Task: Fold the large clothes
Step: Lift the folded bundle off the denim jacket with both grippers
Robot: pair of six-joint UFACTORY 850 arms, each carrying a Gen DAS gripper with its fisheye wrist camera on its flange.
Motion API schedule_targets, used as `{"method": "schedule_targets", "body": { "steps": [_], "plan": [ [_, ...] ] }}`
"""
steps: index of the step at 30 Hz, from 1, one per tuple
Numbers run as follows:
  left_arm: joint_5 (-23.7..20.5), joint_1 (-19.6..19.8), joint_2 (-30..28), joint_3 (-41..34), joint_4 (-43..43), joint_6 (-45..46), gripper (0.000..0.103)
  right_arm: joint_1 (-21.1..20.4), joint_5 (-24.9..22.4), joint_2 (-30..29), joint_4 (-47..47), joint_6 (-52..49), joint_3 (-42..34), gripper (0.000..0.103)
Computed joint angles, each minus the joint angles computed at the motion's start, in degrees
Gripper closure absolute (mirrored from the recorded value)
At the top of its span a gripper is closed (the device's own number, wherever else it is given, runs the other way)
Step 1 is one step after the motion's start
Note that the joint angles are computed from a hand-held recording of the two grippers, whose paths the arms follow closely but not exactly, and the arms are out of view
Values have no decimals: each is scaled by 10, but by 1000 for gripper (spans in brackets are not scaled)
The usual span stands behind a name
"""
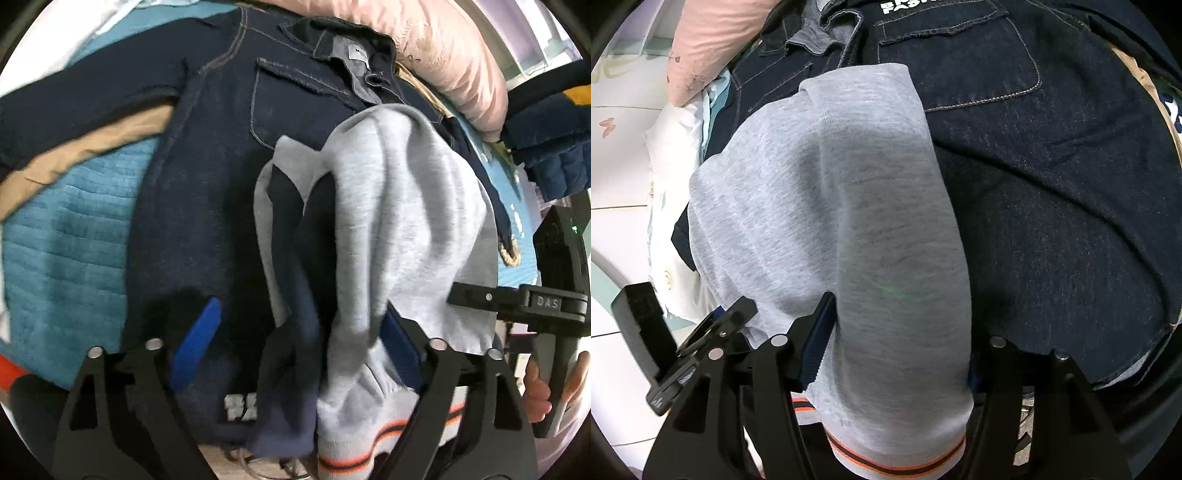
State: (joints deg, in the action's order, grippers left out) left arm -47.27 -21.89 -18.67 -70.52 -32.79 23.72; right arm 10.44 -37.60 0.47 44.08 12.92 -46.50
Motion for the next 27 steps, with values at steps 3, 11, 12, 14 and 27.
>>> {"method": "schedule_targets", "body": {
  "steps": [3, 11, 12, 14, 27],
  "plan": [
    [-73, 31, -27, 5, -127, 68, 17, -4, -4, -5, 6, -3, -2, 45],
    [-107, 44, -57, 8, -207, 113, 5, -9, -3, -15, 14, -14, -1, 38],
    [-96, 37, -55, 5, -192, 102, 5, -9, -2, -15, 11, -12, -1, 34],
    [-79, 24, -49, 2, -174, 105, 13, -4, 3, -16, -13, 14, -2, 32],
    [-88, 15, -3, -1, -145, 94, 63, -8, 8, 31, 0, 17, 20, 54]
  ]
}}
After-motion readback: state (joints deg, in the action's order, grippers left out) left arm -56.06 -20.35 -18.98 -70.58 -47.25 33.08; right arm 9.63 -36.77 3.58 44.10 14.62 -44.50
